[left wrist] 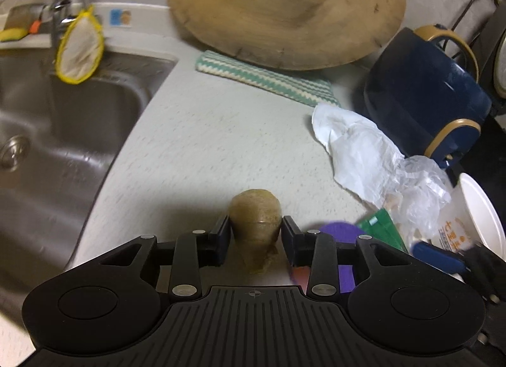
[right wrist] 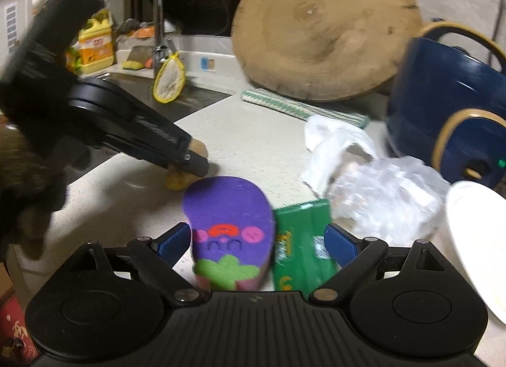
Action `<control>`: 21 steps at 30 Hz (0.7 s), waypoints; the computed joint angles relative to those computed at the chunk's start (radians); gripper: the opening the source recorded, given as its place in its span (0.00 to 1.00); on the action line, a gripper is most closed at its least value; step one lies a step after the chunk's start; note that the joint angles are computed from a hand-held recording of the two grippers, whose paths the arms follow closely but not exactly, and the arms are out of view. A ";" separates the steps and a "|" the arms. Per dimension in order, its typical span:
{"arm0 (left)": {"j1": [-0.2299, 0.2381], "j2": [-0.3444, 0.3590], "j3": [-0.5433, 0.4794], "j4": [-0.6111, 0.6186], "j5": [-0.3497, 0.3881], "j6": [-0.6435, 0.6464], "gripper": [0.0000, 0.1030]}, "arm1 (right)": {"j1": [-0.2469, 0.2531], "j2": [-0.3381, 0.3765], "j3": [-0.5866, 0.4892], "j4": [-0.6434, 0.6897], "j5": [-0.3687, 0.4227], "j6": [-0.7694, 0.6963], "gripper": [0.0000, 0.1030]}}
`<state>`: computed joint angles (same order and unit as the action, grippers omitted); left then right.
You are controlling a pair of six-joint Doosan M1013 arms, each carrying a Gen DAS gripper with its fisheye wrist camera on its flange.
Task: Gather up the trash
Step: 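Move the left tool to the small potato and grasp it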
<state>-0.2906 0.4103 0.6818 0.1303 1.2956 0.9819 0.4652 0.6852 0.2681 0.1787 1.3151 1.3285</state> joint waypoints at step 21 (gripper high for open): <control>-0.066 -0.027 0.035 -0.118 0.031 0.092 0.39 | -0.019 -0.147 0.235 -0.092 -0.028 0.082 0.55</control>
